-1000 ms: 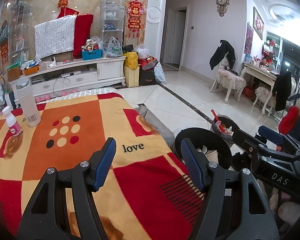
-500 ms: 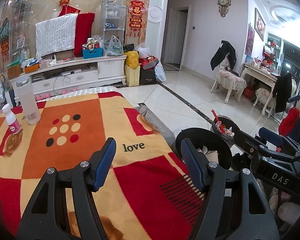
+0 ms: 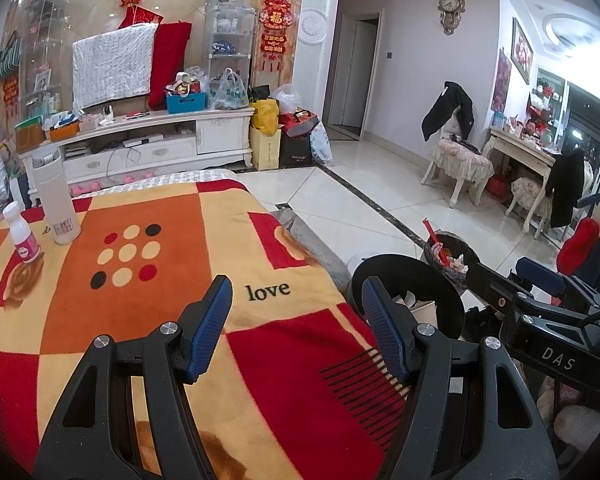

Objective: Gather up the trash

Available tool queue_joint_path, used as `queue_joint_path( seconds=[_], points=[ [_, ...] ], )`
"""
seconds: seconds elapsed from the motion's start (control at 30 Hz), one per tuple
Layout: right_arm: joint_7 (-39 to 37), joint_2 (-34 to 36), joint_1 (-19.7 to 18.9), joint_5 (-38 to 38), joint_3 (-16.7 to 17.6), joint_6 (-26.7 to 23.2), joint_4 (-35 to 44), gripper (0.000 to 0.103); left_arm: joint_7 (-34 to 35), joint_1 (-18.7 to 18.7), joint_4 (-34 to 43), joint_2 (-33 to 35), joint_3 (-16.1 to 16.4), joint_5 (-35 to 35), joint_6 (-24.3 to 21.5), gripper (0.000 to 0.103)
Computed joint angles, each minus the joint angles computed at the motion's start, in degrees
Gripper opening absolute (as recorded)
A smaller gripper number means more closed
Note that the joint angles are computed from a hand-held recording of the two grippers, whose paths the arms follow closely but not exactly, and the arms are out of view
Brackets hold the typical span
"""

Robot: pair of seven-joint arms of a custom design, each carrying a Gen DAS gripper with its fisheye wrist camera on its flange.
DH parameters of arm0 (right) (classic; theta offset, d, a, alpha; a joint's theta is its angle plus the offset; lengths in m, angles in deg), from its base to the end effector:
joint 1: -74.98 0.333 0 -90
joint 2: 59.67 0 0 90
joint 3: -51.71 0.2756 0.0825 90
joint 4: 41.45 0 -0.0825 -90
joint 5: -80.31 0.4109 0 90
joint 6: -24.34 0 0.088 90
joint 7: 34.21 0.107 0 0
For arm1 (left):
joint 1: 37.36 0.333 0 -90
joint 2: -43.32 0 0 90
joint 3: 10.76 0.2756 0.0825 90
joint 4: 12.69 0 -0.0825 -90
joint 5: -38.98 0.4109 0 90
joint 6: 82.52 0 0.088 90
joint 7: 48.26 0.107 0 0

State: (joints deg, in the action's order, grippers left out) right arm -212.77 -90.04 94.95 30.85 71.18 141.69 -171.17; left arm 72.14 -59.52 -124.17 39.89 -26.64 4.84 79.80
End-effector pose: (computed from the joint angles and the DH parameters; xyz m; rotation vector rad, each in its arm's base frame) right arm 0.3825 0.2841 0.5632 -1.0881 2.0956 -1.0929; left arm 0.5024 -0.3609 0.5637 -1.0445 2.3131 -1.3314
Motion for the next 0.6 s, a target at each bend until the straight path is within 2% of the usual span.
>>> queue_joint_path(
  seconds=[0.6],
  points=[
    [0.13,0.38,0.23,0.59,-0.13,0.25,-0.05,0.088,-0.82,0.04,0.31,0.41,-0.15,0.77,-0.27,0.067]
  ],
)
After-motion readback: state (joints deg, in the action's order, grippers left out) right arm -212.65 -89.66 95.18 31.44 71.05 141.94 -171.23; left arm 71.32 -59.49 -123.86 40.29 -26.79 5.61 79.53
